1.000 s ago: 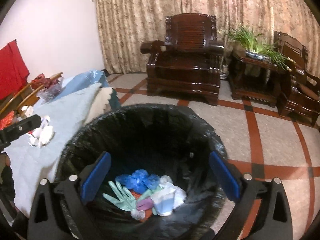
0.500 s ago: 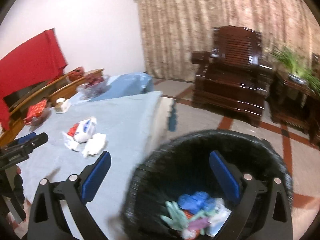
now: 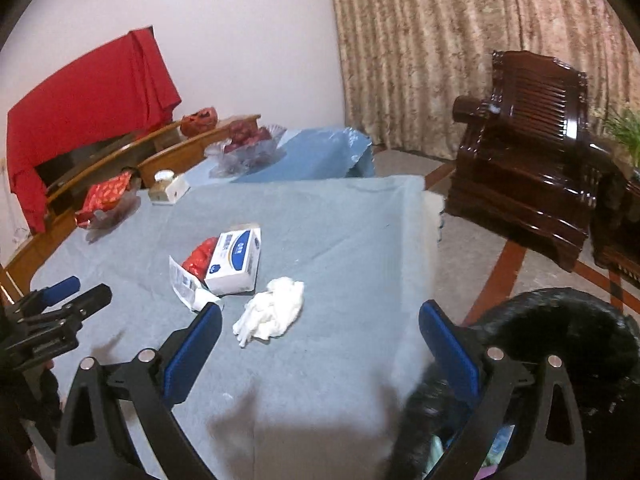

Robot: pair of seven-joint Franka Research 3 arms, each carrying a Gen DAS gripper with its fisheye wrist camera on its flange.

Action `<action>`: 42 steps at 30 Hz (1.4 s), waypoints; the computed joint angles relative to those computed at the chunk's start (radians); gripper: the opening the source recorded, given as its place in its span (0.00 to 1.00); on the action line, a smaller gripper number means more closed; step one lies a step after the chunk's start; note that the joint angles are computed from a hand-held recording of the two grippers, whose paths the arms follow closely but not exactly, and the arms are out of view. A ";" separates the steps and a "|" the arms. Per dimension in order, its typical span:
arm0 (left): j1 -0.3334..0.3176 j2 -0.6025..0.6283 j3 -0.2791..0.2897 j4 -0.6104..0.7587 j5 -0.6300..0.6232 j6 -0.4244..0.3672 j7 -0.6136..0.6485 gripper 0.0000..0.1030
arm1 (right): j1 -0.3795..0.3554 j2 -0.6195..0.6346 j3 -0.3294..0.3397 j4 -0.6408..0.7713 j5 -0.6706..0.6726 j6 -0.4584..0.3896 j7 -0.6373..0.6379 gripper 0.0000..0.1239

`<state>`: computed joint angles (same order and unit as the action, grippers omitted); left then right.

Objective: Collect trash
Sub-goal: 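Move both open tools back over the table, then grasp the white tissue with the right tool while the left tool grasps the toothpaste tube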

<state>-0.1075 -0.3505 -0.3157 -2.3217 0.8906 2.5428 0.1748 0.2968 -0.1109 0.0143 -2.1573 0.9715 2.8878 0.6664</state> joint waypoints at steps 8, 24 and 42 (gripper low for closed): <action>0.020 0.051 0.027 -0.008 0.010 0.019 -0.012 0.86 | -0.007 0.161 0.052 0.090 -0.191 0.031 0.181 0.78; 0.038 0.117 0.058 0.012 0.067 0.055 -0.052 0.86 | -0.005 0.325 0.070 0.221 -0.512 -0.012 0.480 0.70; -0.020 0.268 0.073 0.150 0.076 0.065 -0.039 0.86 | -0.062 0.301 0.101 0.220 -0.378 -0.104 0.336 0.24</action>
